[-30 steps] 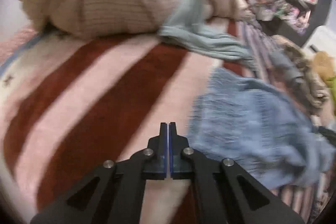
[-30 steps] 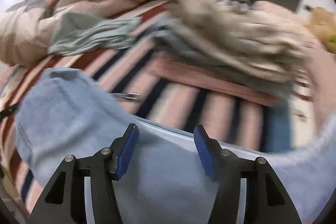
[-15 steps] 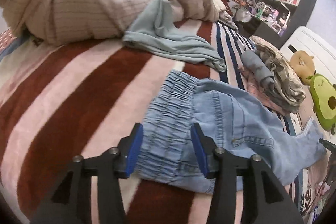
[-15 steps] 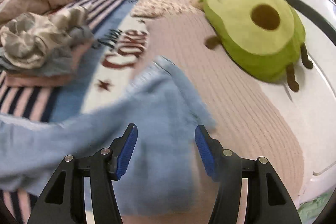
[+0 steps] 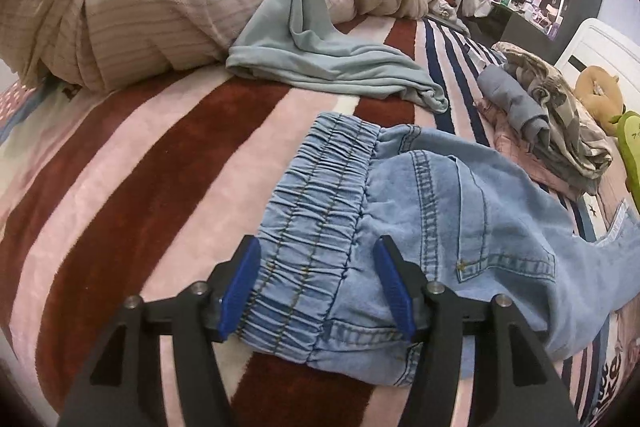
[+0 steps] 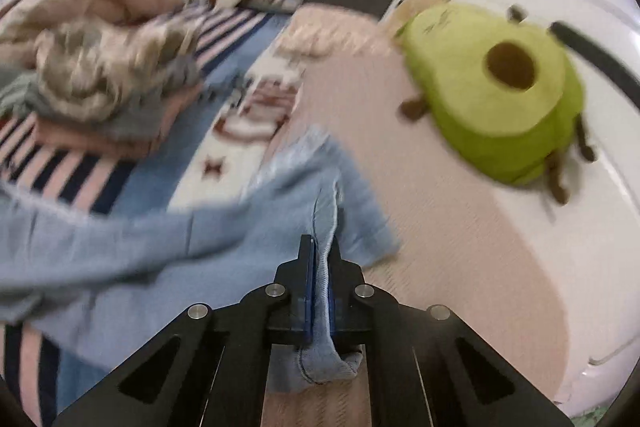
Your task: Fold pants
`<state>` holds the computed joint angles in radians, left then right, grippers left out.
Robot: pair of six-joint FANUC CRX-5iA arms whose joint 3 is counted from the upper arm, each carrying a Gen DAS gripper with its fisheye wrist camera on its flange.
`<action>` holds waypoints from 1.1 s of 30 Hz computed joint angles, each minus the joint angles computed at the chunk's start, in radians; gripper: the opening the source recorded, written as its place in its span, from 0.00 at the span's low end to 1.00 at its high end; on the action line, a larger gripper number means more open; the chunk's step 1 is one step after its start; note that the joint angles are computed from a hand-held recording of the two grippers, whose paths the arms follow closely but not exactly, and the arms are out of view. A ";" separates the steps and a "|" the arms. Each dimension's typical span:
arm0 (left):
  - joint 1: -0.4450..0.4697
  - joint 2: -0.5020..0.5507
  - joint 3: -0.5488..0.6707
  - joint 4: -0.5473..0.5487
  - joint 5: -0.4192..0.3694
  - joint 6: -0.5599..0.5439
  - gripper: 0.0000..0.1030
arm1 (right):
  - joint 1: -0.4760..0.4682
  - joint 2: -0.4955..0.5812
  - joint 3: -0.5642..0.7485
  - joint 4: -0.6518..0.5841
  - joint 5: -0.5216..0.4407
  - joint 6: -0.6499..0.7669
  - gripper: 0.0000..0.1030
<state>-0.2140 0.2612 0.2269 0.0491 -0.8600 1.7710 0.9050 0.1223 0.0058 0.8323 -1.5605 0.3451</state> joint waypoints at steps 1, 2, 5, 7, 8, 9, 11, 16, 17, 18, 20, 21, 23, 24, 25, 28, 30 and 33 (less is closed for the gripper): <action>0.000 -0.001 0.000 -0.001 0.000 -0.001 0.54 | -0.004 0.013 0.022 0.025 -0.019 0.000 0.00; 0.000 0.000 0.000 -0.002 -0.001 -0.001 0.54 | -0.007 0.027 0.043 0.037 -0.038 0.007 0.00; -0.001 0.000 0.001 -0.001 -0.002 -0.002 0.55 | -0.030 0.061 0.096 0.076 -0.076 0.029 0.00; -0.002 0.001 0.002 -0.005 -0.005 -0.005 0.57 | -0.044 0.069 0.108 0.113 -0.088 0.025 0.00; -0.003 0.003 0.005 -0.009 -0.009 -0.005 0.57 | -0.055 0.076 0.115 0.134 -0.100 0.030 0.00; -0.004 0.004 0.007 -0.013 -0.012 -0.006 0.58 | -0.070 0.081 0.123 0.134 -0.100 0.039 0.00; -0.006 0.004 0.008 -0.016 -0.015 -0.007 0.59 | -0.103 0.084 0.154 0.066 -0.088 0.057 0.00; 0.001 -0.014 -0.005 0.001 -0.001 -0.002 0.65 | -0.092 -0.011 0.074 -0.053 0.009 -0.070 0.04; 0.003 -0.020 -0.014 0.012 0.010 -0.009 0.66 | -0.077 -0.041 0.050 -0.086 0.035 -0.097 0.14; 0.005 -0.027 -0.023 0.022 0.020 -0.018 0.66 | -0.059 -0.065 0.029 -0.108 0.053 -0.117 0.24; 0.003 -0.039 -0.035 0.029 0.033 -0.029 0.67 | -0.019 -0.087 0.005 -0.132 0.048 -0.140 0.36; 0.003 -0.043 -0.039 0.032 0.037 -0.033 0.67 | -0.003 -0.083 0.003 -0.134 0.024 -0.140 0.42; 0.003 -0.047 -0.044 0.036 0.042 -0.037 0.68 | 0.019 -0.062 0.008 -0.136 -0.049 -0.117 0.52; 0.004 -0.049 -0.047 0.037 0.043 -0.039 0.68 | 0.022 -0.061 0.006 -0.146 -0.060 -0.105 0.56; 0.004 -0.050 -0.048 0.039 0.042 -0.040 0.68 | 0.018 -0.068 0.000 -0.170 -0.059 -0.097 0.57; 0.003 -0.052 -0.050 0.034 0.038 -0.036 0.68 | 0.003 -0.072 -0.012 -0.208 -0.062 -0.093 0.58; 0.002 -0.053 -0.049 0.029 0.035 -0.031 0.68 | 0.006 -0.055 -0.015 -0.184 -0.079 -0.075 0.50; 0.006 -0.055 -0.060 0.049 0.052 -0.043 0.68 | -0.002 -0.048 0.000 -0.207 -0.044 -0.024 0.06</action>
<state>-0.2080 0.2064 0.1672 0.0978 -0.8079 1.7283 0.9034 0.0746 0.0056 0.6250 -1.6047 0.3212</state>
